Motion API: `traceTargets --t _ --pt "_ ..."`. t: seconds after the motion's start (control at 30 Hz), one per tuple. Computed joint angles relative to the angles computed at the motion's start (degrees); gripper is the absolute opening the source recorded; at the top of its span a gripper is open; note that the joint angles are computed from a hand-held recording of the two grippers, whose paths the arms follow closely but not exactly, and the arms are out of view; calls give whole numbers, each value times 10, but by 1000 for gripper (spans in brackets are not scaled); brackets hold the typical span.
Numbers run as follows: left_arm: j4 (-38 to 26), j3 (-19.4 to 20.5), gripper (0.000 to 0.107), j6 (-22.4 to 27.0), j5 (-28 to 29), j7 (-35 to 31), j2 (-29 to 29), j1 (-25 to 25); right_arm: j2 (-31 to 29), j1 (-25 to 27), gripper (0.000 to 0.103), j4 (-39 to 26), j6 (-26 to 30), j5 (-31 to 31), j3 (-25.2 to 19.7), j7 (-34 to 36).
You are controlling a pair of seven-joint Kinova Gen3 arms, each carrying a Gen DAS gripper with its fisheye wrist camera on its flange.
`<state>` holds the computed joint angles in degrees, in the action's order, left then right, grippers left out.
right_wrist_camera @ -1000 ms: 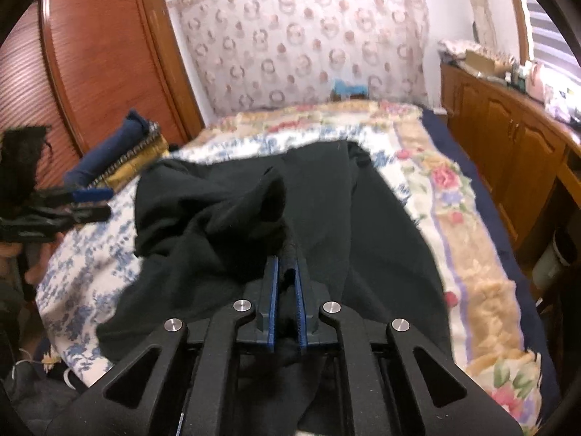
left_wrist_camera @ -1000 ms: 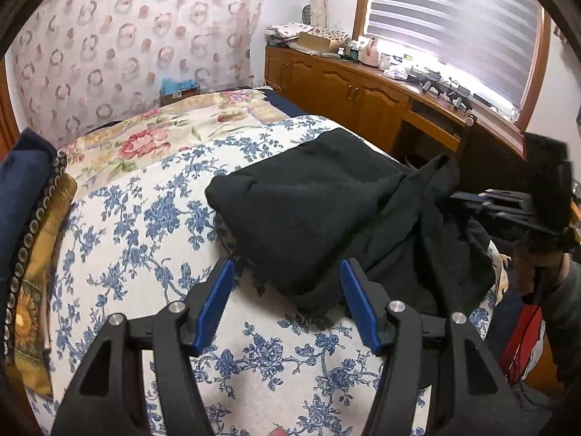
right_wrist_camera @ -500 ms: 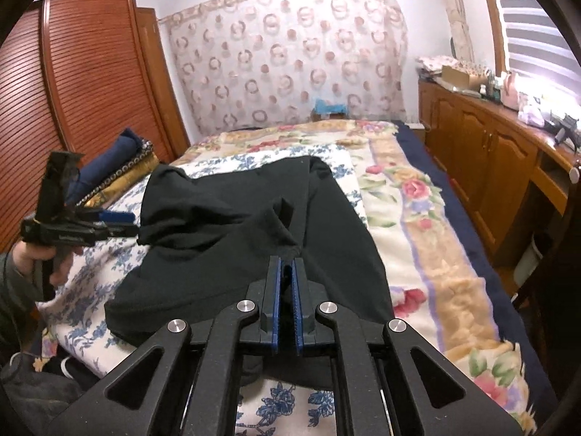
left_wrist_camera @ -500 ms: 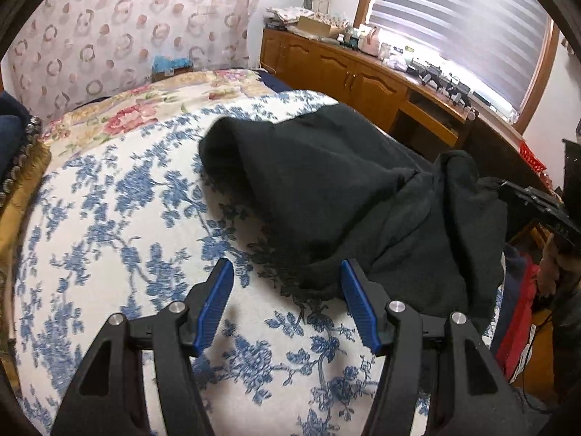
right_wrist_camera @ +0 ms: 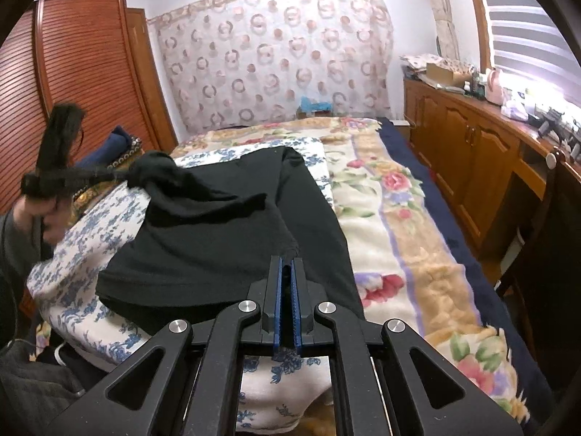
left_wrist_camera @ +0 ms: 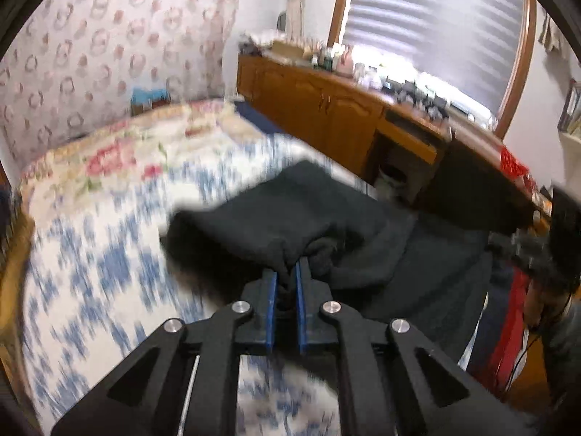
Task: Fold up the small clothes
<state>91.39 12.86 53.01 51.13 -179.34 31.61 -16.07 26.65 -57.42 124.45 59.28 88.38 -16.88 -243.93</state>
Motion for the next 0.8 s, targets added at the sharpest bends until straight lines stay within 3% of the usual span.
traceTargets --t 0.2,0.3,0.37,0.47,0.63,0.8 --pt "-104 6 5 -31 -20 97 17 72 -4 2 2 21 -3 19 -8 -20" --pt "-165 12 7 -49 -69 162 50 117 0 6 2 32 -7 24 -13 -45" --pt "-209 -6 11 -42 -99 208 77 156 3 9 2 40 -9 26 -16 -62" --pt "-280 3 19 -17 -165 268 127 186 8 22 2 49 -22 32 -18 -87" --pt "-304 47 43 4 -188 247 151 172 15 36 2 49 -48 33 -22 -88" --pt "-276 67 51 -7 -177 197 132 149 22 37 2 46 -68 26 -24 -89"
